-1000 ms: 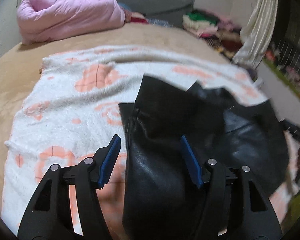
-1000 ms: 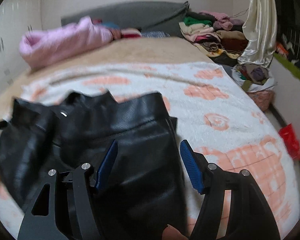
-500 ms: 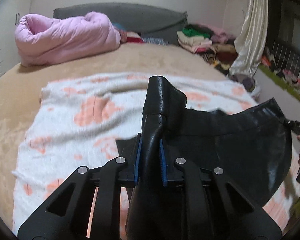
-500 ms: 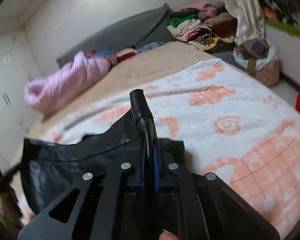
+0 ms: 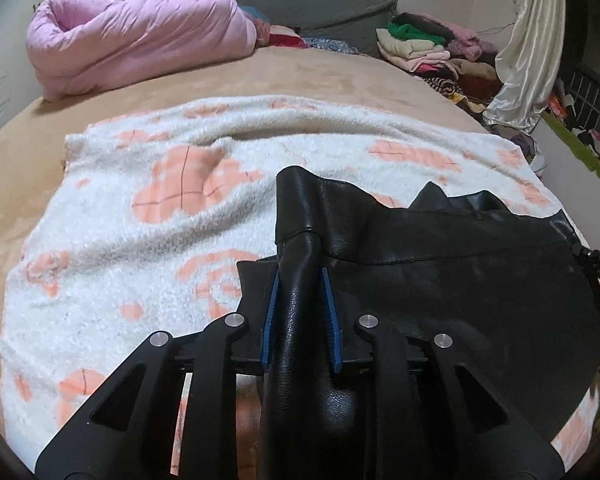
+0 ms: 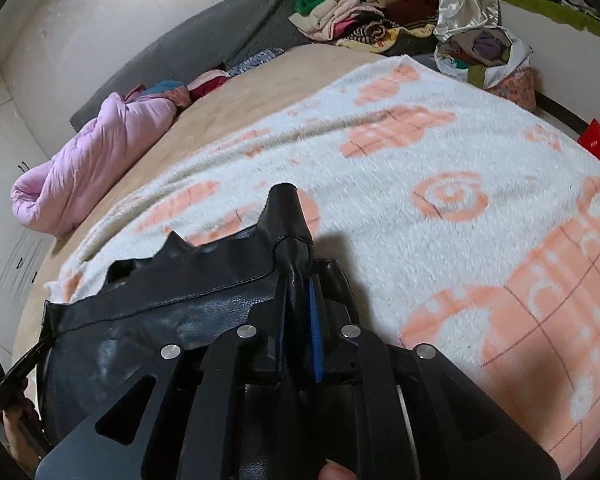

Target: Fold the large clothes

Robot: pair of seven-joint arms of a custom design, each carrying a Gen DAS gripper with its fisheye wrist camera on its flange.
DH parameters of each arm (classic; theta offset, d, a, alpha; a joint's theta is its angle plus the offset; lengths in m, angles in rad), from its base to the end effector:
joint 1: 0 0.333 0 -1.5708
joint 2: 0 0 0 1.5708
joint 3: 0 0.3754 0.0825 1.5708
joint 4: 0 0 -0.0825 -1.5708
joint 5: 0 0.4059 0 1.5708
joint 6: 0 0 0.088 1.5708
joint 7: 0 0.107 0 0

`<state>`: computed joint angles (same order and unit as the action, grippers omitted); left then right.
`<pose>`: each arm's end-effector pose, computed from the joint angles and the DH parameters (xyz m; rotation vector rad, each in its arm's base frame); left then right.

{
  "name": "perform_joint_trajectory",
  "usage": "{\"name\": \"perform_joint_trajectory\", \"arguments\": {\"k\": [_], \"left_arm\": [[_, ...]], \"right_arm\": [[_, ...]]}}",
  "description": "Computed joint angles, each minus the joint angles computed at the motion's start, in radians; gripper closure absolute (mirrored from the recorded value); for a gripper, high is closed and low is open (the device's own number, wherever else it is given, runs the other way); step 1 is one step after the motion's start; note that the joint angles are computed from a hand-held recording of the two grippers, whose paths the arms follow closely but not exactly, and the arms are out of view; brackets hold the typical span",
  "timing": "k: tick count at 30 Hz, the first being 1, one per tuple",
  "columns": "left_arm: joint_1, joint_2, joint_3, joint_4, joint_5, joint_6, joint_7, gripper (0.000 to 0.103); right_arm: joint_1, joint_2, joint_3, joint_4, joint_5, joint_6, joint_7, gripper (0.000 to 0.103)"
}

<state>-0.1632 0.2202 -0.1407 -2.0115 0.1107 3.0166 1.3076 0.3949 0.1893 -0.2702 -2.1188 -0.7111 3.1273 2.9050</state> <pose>0.6397 -0.2020 0.4850 -1.7071 1.9423 -0.9227 0.6177 0.1433 0.4513 -1.2284 2.0150 -0.4779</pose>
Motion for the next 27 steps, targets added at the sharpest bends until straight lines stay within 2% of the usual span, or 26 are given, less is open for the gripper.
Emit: {"name": "perform_joint_trajectory", "arguments": {"k": [4,10,13,15,17,18,19,22,26,27], "left_arm": [[-0.004,0.002,0.007,-0.001,0.003,-0.002,-0.006,0.087],[-0.024,-0.002,0.031,-0.001,0.046,-0.010,-0.052,0.079],[-0.026,-0.006,0.036,-0.003,0.063,-0.014,-0.071,0.076],[-0.035,-0.012,0.049,-0.006,0.085,-0.017,-0.097,0.072],[-0.032,-0.015,0.050,-0.007,0.094,-0.023,-0.112,0.055],[-0.020,-0.018,0.037,-0.009,0.079,-0.026,-0.105,0.051],[-0.001,-0.022,0.016,-0.013,0.050,-0.027,-0.085,0.046],[-0.009,-0.041,0.030,-0.026,0.067,-0.027,-0.112,0.031],[0.042,-0.083,-0.021,-0.065,-0.040,-0.011,-0.050,0.016],[0.068,-0.097,-0.050,-0.080,-0.107,-0.005,-0.001,0.015]], "right_arm": [[0.024,0.000,-0.020,0.002,-0.039,-0.017,0.037,0.092],[-0.007,-0.008,0.015,0.002,-0.080,-0.042,0.068,0.089],[-0.035,-0.014,0.048,0.000,-0.076,-0.057,0.053,0.084],[-0.052,-0.020,0.066,-0.008,-0.066,-0.062,0.045,0.069],[-0.076,-0.029,0.089,-0.025,-0.033,-0.056,0.022,0.061],[-0.099,-0.033,0.114,-0.034,0.013,-0.054,-0.020,0.050],[-0.122,-0.038,0.142,-0.045,0.070,-0.052,-0.069,0.046],[-0.149,-0.060,0.175,-0.086,0.183,-0.020,-0.168,0.039],[-0.160,-0.104,0.205,-0.141,0.290,0.000,-0.274,0.030],[-0.162,-0.117,0.212,-0.157,0.314,0.009,-0.296,0.029]]}}
